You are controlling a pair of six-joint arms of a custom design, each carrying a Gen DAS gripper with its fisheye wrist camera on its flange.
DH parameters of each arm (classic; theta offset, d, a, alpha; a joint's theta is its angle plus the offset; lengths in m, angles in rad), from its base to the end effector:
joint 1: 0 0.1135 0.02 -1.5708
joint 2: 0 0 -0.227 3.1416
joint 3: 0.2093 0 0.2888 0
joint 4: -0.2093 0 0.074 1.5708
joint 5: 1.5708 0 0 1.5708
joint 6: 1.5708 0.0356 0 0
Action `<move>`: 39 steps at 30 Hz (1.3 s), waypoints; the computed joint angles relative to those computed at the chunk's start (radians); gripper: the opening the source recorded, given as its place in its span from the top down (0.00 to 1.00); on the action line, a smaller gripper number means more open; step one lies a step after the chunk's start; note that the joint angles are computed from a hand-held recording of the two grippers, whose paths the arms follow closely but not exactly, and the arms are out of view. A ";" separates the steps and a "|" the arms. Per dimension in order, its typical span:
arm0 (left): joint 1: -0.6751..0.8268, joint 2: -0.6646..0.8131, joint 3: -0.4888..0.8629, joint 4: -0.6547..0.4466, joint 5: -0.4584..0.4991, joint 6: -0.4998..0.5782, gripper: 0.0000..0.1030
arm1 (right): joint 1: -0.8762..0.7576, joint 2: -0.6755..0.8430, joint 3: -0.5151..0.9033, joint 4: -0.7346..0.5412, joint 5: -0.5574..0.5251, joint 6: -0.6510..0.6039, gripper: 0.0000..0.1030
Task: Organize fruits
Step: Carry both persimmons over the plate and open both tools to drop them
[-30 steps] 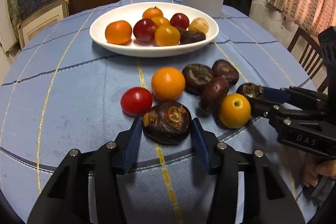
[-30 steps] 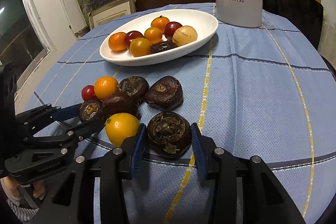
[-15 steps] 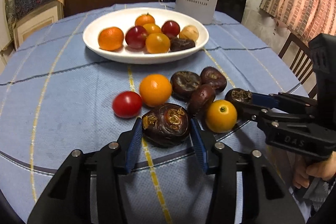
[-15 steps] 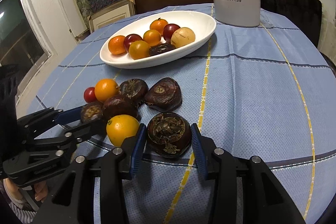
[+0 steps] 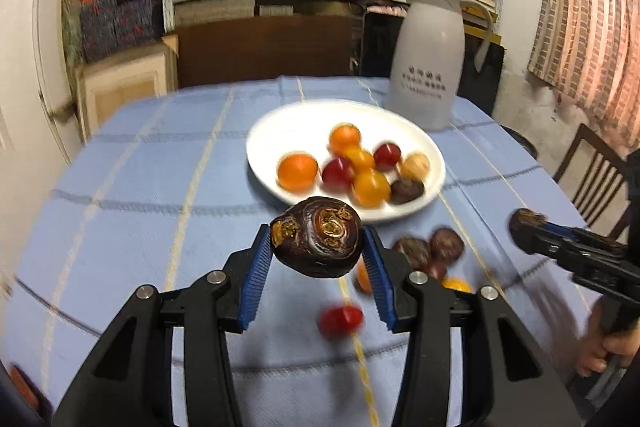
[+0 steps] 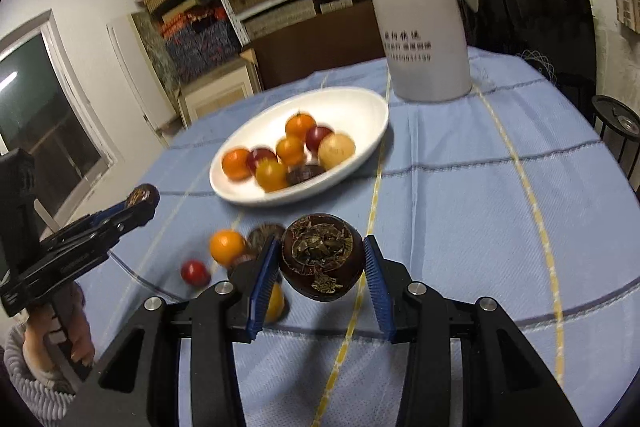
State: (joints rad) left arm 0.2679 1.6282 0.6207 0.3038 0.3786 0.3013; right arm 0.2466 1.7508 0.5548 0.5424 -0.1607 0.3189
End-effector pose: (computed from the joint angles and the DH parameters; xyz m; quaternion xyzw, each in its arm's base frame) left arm 0.3085 0.0710 0.0640 0.0939 0.8898 -0.0481 0.4439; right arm 0.2959 0.0804 0.0295 -0.0032 0.8945 0.1922 0.4037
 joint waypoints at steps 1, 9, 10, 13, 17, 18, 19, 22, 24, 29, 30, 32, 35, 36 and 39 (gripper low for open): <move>-0.004 -0.004 0.015 -0.007 -0.007 -0.002 0.57 | -0.009 -0.025 0.005 -0.027 -0.002 -0.011 0.58; -0.073 0.075 0.200 -0.025 -0.076 -0.067 0.57 | -0.050 -0.132 0.113 -0.194 0.015 -0.088 0.58; -0.083 0.096 0.220 -0.021 -0.084 -0.073 0.57 | -0.053 -0.123 0.138 -0.202 0.015 -0.091 0.58; -0.115 0.178 0.302 -0.014 -0.112 -0.087 0.57 | -0.057 -0.068 0.215 -0.199 0.008 -0.080 0.58; -0.146 0.313 0.427 -0.013 -0.143 -0.091 0.57 | -0.047 0.061 0.350 -0.195 0.006 -0.059 0.58; -0.150 0.342 0.453 -0.013 -0.149 -0.090 0.57 | -0.043 0.108 0.396 -0.201 0.001 -0.053 0.58; -0.154 0.361 0.470 -0.012 -0.155 -0.090 0.57 | -0.039 0.146 0.433 -0.207 0.000 -0.051 0.58; -0.167 0.447 0.550 -0.006 -0.183 -0.080 0.57 | -0.024 0.271 0.562 -0.241 0.011 -0.050 0.58; -0.173 0.502 0.607 -0.009 -0.198 -0.076 0.57 | -0.019 0.350 0.649 -0.268 0.016 -0.047 0.58; -0.185 0.620 0.740 -0.041 -0.197 -0.078 0.57 | -0.011 0.493 0.816 -0.328 0.026 -0.046 0.58; -0.188 0.634 0.756 -0.047 -0.199 -0.075 0.57 | -0.011 0.518 0.844 -0.338 0.024 -0.049 0.58; -0.196 0.669 0.794 -0.061 -0.204 -0.066 0.57 | -0.012 0.552 0.872 -0.341 0.026 -0.056 0.58; -0.205 0.702 0.834 -0.083 -0.209 -0.056 0.56 | -0.015 0.606 0.926 -0.364 0.021 -0.062 0.58; -0.207 0.712 0.846 -0.091 -0.209 -0.056 0.56 | -0.014 0.620 0.940 -0.375 0.016 -0.062 0.58; -0.217 0.741 0.875 -0.105 -0.217 -0.051 0.56 | -0.008 0.630 0.950 -0.383 0.019 -0.066 0.58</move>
